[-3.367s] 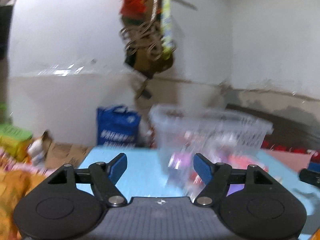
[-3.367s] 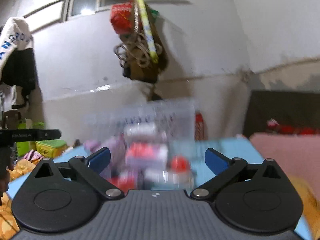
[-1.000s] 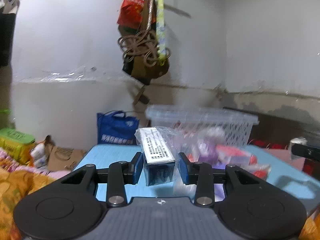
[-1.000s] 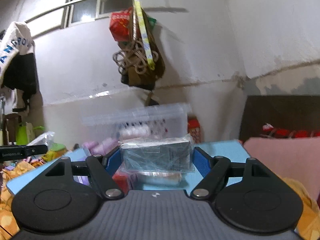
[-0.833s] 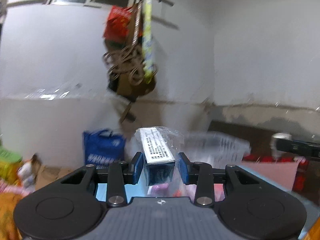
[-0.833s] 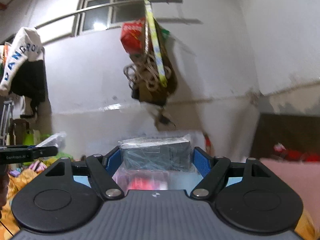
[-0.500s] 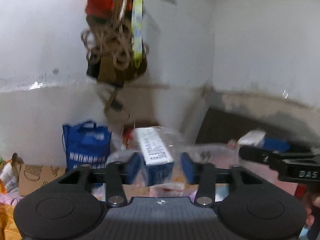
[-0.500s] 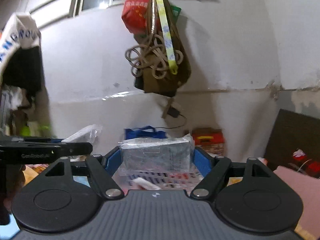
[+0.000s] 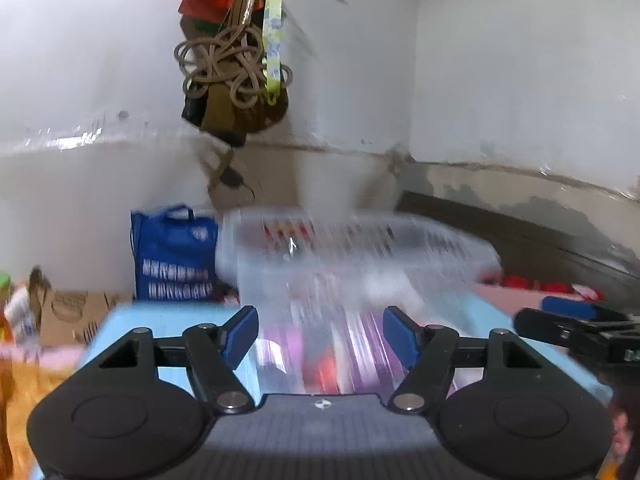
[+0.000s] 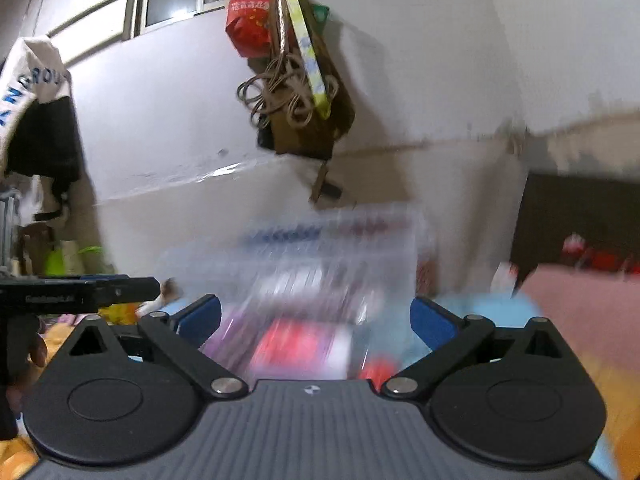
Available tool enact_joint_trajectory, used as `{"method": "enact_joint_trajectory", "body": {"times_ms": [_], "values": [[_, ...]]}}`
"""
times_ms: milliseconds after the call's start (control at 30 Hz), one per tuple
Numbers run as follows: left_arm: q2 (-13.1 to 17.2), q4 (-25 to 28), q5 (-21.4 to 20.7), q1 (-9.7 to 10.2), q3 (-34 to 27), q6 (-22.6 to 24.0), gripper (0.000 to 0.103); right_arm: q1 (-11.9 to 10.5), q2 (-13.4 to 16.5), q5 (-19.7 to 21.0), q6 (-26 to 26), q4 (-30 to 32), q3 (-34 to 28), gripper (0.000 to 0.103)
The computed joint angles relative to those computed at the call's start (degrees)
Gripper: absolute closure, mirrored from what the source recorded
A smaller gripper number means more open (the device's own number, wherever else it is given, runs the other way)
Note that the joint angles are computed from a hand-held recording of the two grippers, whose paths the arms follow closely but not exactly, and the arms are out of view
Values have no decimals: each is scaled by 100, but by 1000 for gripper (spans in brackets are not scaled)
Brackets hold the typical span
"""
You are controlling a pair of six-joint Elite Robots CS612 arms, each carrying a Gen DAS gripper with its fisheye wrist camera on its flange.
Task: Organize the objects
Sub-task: 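Grasp the red tin box with the right gripper while the left grasps the KENT box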
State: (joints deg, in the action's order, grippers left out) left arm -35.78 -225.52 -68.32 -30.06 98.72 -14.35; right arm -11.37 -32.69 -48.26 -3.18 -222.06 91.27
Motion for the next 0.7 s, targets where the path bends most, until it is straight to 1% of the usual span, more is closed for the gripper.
{"method": "enact_joint_trajectory", "body": {"times_ms": [67, 133, 200, 233, 300, 367, 400, 433, 500, 533, 600, 700], "values": [[66, -194, -41, -112, 251, -143, 31, -28, 35, -26, -8, -259, 324, 0], [151, -306, -32, -193, 368, -273, 31, -12, 91, -117, -31, -486, 502, 0], [227, -390, -39, -249, 414, -188, 31, 27, 135, -256, -57, -668, 579, 0], [267, -454, -11, -268, 421, -107, 31, 41, 153, -209, -36, -669, 578, 0], [303, -487, -4, -268, 445, -97, 31, 71, 108, -55, -275, -399, 566, 3], [311, -536, -249, -188, 498, -368, 31, 149, 38, -162, -548, -185, 594, 4], [317, -579, -330, -167, 527, -445, 31, 178, 3, -153, -693, -34, 596, 5], [312, -565, -298, -167, 544, -444, 31, 205, -22, -153, -831, 95, 594, 10], [310, -523, -176, -196, 540, -365, 31, 253, -26, -244, -1041, 227, 584, 24], [312, -534, -223, -193, 527, -330, 31, 252, -11, -260, -1073, 228, 592, 41], [313, -544, -359, -195, 504, -209, 31, 185, 9, -121, -1013, 178, 645, 41], [312, -305, -454, -192, 391, 13, 30, 86, 21, -149, -750, -111, 733, 41]]}}
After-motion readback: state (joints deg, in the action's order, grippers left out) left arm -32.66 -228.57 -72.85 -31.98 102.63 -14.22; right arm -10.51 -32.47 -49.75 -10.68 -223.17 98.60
